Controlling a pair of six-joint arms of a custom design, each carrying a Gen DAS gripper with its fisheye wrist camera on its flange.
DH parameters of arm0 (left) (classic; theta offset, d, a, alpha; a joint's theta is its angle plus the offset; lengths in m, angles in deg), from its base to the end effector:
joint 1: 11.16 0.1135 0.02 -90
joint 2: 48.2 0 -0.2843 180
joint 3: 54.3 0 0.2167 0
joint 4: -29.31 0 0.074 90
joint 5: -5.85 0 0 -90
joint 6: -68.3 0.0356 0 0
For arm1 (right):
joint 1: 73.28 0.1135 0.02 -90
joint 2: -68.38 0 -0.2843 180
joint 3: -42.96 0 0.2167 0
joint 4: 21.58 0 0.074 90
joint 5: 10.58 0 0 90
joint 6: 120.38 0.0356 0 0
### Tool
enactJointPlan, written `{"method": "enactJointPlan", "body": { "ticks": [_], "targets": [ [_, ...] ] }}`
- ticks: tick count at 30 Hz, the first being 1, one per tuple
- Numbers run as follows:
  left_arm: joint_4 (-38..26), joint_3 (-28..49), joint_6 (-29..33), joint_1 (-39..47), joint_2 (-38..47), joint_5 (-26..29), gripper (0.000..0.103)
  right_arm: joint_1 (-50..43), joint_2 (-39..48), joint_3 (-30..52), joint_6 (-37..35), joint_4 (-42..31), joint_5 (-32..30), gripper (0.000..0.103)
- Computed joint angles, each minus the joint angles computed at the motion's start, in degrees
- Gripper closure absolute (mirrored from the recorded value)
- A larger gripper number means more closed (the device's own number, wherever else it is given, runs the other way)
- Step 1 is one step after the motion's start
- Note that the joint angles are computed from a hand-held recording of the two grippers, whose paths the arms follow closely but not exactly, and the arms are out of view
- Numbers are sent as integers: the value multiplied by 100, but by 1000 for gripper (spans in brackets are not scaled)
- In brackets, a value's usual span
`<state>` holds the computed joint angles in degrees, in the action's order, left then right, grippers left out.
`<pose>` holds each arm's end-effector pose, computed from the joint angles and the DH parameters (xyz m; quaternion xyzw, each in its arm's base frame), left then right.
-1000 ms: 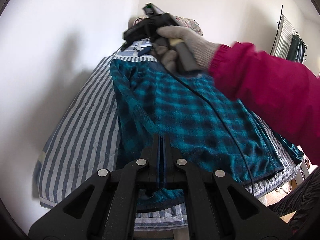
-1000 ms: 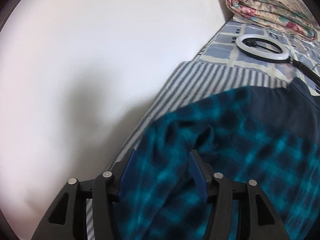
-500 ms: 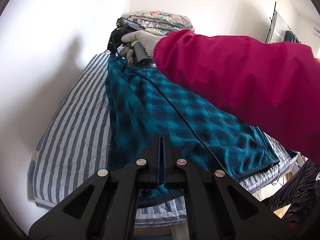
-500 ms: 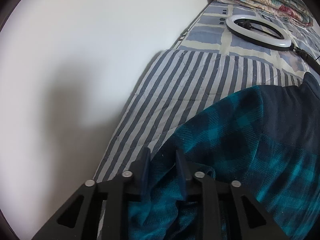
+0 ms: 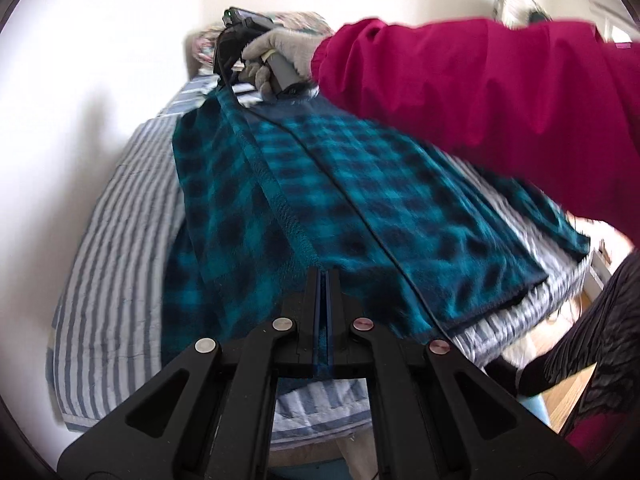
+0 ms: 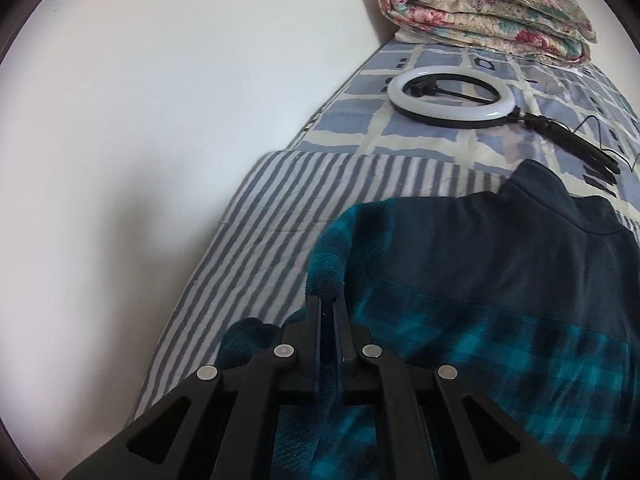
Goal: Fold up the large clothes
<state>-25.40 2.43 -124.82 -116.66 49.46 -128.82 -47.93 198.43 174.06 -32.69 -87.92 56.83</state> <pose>-0.0325 -0.2108 0.1545 0.0379 0.9233 -0.0497 0.3790 0.4137 0.2111 0.2380 -0.2697 0.9201 0.2294 0.1674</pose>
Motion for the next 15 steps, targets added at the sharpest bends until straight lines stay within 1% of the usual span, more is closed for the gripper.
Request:
{"method": "enactJointPlan", "body": {
  "ticks": [4, 5, 6, 8, 9, 10, 11, 12, 13, 15],
  "targets": [
    [626, 261, 1006, 341, 468, 311, 103, -592, -52, -642, -270, 223, -366, 100],
    [732, 313, 1171, 407, 552, 395, 103, -675, -7, -730, -374, 223, -283, 100],
    [1040, 277, 1441, 474, 560, 508, 103, -692, 0, -899, -518, 287, -54, 99],
    [1391, 275, 1755, 510, 559, 633, 103, -628, -26, -1178, -780, 407, 675, 87],
    [1451, 286, 1820, 490, 545, 669, 102, -592, -15, -1245, -871, 519, 1015, 84],
    [1532, 286, 1870, 471, 547, 696, 98, -571, -87, -1373, -937, 654, 1274, 78],
    [1602, 265, 1831, 419, 530, 702, 91, -583, -144, -1450, -959, 764, 1331, 76],
    [1609, 240, 1751, 382, 503, 691, 88, -619, -193, -1474, -970, 813, 1233, 76],
    [1641, 152, 1564, 324, 419, 655, 82, -665, -292, -1489, -963, 794, 1003, 76],
    [1704, -152, 989, 219, 150, 545, 81, -692, -482, -1464, -1034, 652, 385, 74]
  ]
}}
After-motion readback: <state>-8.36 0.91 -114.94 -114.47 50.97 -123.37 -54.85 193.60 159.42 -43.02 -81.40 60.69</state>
